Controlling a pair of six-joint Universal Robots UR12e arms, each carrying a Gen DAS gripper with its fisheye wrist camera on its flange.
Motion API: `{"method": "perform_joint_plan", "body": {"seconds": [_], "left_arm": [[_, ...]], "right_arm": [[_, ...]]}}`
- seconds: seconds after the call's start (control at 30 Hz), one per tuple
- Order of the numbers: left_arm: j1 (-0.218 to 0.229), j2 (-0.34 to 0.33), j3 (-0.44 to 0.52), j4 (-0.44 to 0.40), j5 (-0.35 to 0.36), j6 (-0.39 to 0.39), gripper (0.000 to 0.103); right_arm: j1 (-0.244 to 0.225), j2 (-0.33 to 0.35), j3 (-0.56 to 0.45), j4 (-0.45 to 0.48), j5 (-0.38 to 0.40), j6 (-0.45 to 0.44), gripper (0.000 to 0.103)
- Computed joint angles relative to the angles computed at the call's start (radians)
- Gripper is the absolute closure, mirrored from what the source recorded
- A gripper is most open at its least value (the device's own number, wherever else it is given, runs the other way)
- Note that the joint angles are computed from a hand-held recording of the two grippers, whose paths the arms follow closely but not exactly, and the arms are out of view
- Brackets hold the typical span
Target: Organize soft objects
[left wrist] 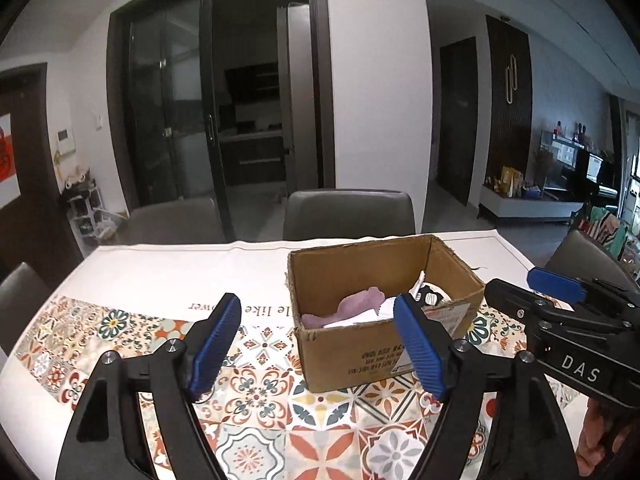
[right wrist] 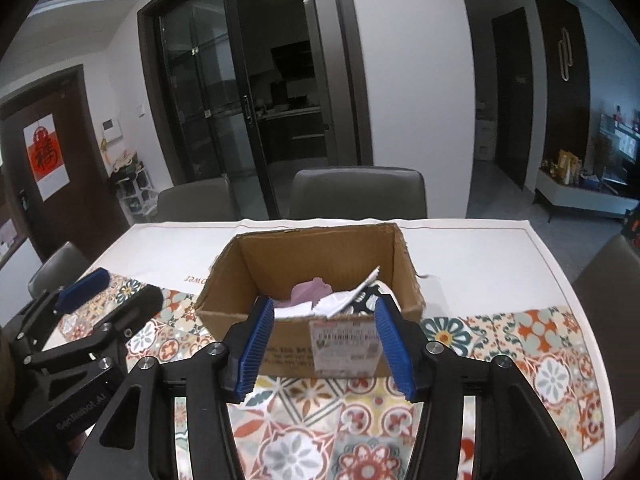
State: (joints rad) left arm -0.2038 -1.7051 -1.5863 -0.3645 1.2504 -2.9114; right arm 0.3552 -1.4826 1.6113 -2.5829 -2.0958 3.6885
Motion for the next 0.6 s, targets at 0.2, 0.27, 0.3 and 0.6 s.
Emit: {"method": "perform_joint_plan", "body": {"seconds": [0.2,0.27,0.3,0.6], "left_arm": [[0.03,0.052,-0.049,0.016,-0.043,0.033,0.018],[0.038,0.069,-0.068,0.029,-0.055,0.042,0.017],[0.043,0.078,-0.078,0.038,-0.063,0.048,0.015],[0.083,0.144,-0.149,0.076,-0.118,0.052,0.007]], "right_arm": [[0.056,-0.02,0.012,0.026,-0.101,0.057,0.036],[0.075,-0.024,0.011,0.048,-0.139,0.084,0.03],[0.085,-0.026,0.01,0.06,-0.159,0.099,0.03],[0.16,-0.049,0.015,0.155,-0.261,0.241,0.025]]}}
